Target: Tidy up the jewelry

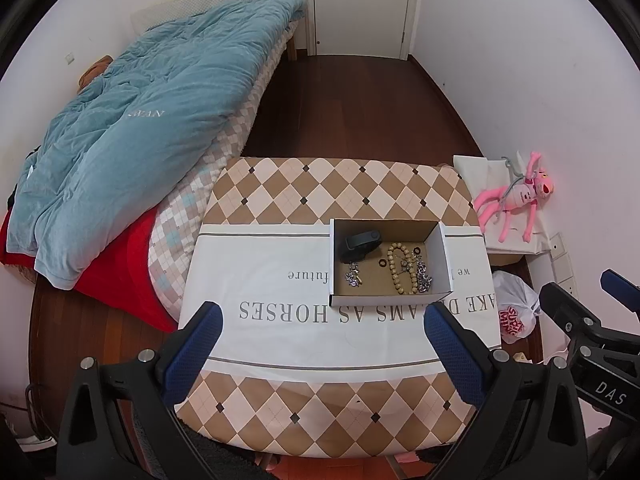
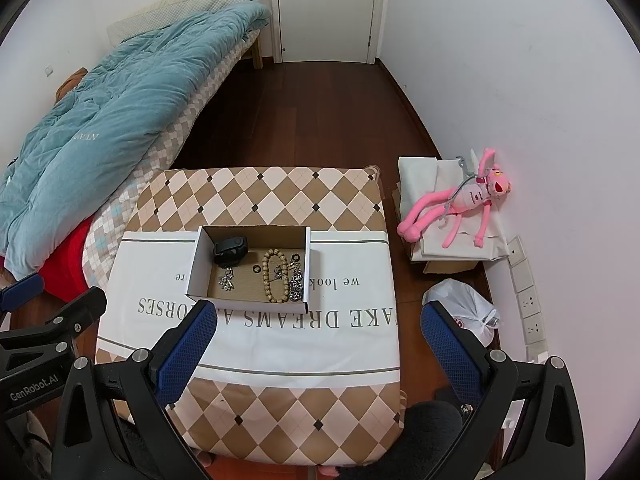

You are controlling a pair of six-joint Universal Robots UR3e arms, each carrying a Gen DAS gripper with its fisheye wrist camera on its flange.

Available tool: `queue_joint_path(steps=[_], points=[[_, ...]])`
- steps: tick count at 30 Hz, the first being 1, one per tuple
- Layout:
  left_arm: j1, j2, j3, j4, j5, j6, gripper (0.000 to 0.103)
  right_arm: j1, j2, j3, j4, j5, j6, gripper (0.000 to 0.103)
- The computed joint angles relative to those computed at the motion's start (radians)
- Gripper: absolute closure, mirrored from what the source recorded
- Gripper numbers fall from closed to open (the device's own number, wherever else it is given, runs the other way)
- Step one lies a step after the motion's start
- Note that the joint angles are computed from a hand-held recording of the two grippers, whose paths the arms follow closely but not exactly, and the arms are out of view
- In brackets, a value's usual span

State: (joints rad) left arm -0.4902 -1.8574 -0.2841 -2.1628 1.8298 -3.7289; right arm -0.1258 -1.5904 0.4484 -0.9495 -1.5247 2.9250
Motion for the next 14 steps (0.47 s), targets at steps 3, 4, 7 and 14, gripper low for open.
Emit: queue_joint_path(steps=[3, 4, 7, 14], points=[[-0.001, -0.003, 0.007, -0.004, 0.001, -0.003, 0.000, 0.001, 0.003, -0.007, 0.004, 0.000, 0.002, 0.000], [-0.002, -0.003, 0.007, -0.004, 0.002, -0.003, 0.000, 0.001, 0.003, -0.008, 0.004, 0.000, 0.002, 0.000], [-0.001, -0.002, 0.006, -0.004, 0.000, -0.001, 0.000, 0.002, 0.009, -0.014, 0.006, -0.001, 0.003, 0.000], [-0.022, -0.043, 0.106, -0.057, 0.009, -0.011, 0.000, -0.005, 0.009, -0.024, 0.015, 0.004, -0.003, 0.000]])
